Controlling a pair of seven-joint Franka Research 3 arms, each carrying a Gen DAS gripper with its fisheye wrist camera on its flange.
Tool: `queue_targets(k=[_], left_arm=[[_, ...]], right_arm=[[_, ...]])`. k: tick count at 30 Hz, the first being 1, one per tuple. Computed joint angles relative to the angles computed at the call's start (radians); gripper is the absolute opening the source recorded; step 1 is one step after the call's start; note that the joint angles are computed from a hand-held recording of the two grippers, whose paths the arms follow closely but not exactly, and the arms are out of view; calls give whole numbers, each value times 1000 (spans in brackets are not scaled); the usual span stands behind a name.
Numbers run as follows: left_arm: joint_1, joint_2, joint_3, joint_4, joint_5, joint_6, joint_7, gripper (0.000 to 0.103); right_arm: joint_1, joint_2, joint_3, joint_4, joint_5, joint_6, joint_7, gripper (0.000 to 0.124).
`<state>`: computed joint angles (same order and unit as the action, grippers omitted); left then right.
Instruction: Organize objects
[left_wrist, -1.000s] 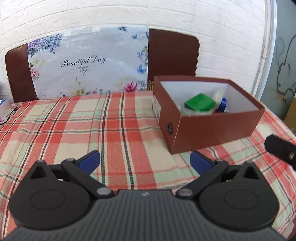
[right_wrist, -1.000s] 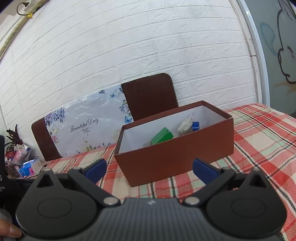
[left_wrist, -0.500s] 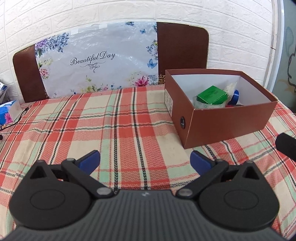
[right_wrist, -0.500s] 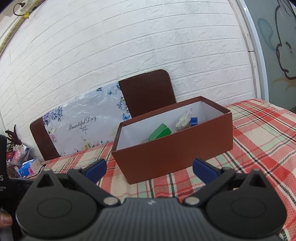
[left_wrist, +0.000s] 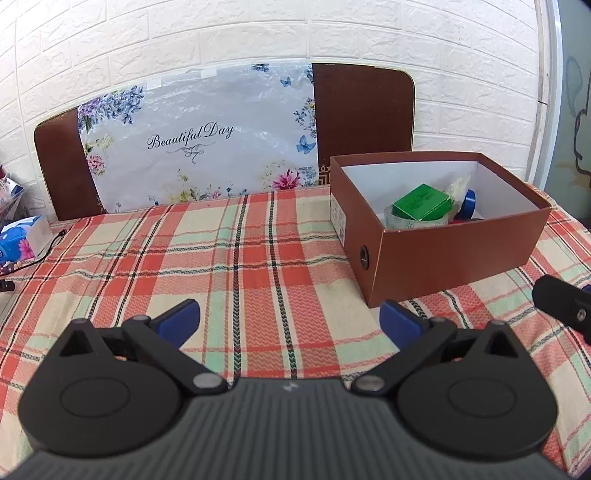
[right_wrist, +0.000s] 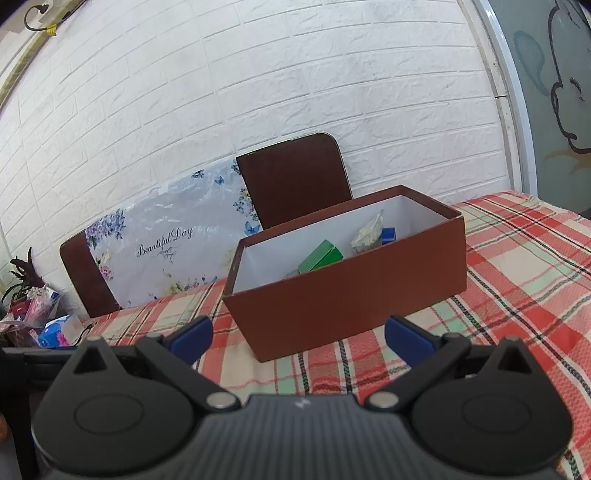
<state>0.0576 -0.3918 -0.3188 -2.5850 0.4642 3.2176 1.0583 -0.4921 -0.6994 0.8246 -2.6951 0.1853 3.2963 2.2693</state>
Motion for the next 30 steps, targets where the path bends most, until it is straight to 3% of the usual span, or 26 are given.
queue_targets(k=[4, 14, 22, 27, 30], left_arm=[[-34, 6, 26, 3, -8, -23, 4, 103], [-30, 3, 18, 5, 17, -40, 0, 103], [-99, 11, 74, 10, 0, -67, 33, 103], [-67, 8, 43, 5, 22, -47, 31, 103], [-117, 18, 88, 7, 4, -52, 60, 103]], right_arm=[[3, 2, 0, -2, -2, 1, -2, 103], [5, 5, -2, -4, -1, 5, -4, 103], [5, 8, 1, -7, 4, 8, -6, 103], [8, 5, 1, -10, 7, 7, -9, 103], [1, 4, 10, -10, 8, 7, -7, 103]])
